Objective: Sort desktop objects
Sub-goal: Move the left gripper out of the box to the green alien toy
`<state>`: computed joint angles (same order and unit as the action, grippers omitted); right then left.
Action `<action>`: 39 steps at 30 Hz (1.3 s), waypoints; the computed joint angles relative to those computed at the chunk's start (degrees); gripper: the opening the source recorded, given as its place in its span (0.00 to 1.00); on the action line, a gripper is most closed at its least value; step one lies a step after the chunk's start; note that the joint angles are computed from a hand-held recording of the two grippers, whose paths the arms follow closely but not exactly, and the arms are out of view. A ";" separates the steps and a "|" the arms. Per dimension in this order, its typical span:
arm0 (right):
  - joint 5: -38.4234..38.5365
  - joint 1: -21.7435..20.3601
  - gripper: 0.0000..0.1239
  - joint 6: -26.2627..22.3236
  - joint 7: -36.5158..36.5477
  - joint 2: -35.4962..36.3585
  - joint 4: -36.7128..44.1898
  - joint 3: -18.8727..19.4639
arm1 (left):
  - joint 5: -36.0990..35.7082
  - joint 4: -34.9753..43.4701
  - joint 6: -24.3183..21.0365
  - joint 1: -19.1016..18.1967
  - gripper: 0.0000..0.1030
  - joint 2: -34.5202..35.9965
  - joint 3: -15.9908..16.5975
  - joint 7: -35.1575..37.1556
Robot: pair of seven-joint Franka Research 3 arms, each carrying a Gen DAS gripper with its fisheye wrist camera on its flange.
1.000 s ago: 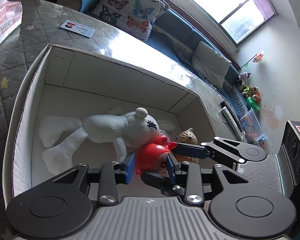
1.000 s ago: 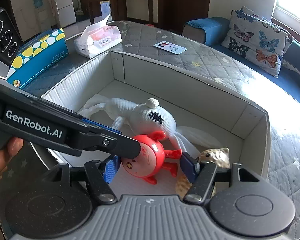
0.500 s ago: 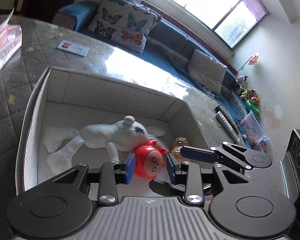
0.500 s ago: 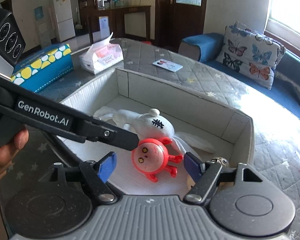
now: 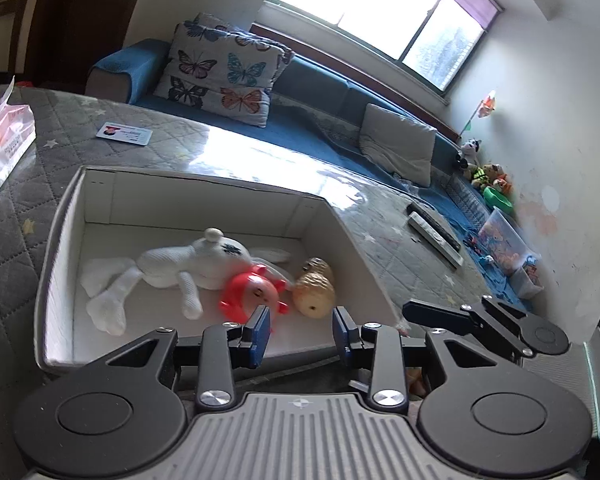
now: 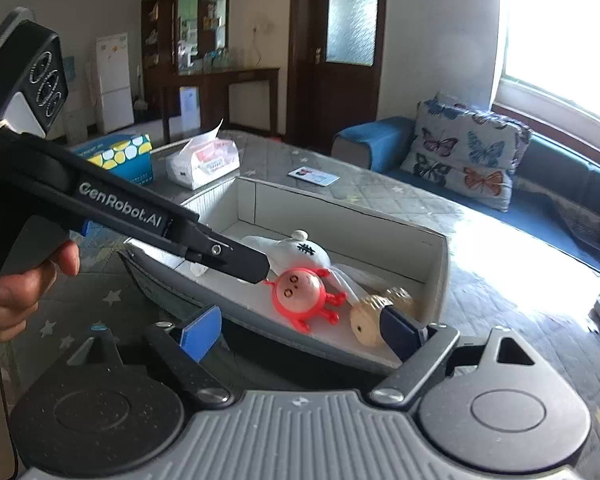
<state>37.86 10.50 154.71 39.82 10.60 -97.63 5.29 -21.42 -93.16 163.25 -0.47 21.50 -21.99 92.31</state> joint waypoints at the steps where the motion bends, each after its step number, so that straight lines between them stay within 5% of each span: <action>1: 1.40 -0.31 0.74 0.70 -0.77 -1.12 -1.50 0.20 | -0.71 -0.72 0.56 0.37 0.35 -0.43 -0.78 0.87; 9: 10.82 0.05 0.83 8.41 -5.33 -10.63 -14.52 -1.75 | -4.71 -4.79 2.74 0.53 0.35 -2.55 -4.00 7.04; 14: 8.97 1.36 0.83 14.52 -3.73 -14.76 -21.21 -3.46 | -5.13 -6.13 3.75 -1.01 0.35 -2.71 -4.22 8.50; 17: 17.26 3.82 0.83 17.13 -10.87 -16.80 -23.94 -5.59 | -3.75 -6.17 3.28 -2.33 0.35 -2.55 -3.70 8.23; 32: 11.40 2.03 0.83 14.34 -0.69 -19.59 -31.03 -8.25 | 2.36 -3.43 0.80 -6.58 0.35 1.00 -3.73 6.99; 39: 9.04 0.87 0.79 13.87 3.21 -17.47 -29.76 -8.04 | 0.19 -0.25 -2.32 -5.37 0.35 3.71 -6.10 8.67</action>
<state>46.89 11.37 168.58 43.03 -6.87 -127.39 -2.75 -21.23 -93.41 160.92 -5.83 25.22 -28.10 100.98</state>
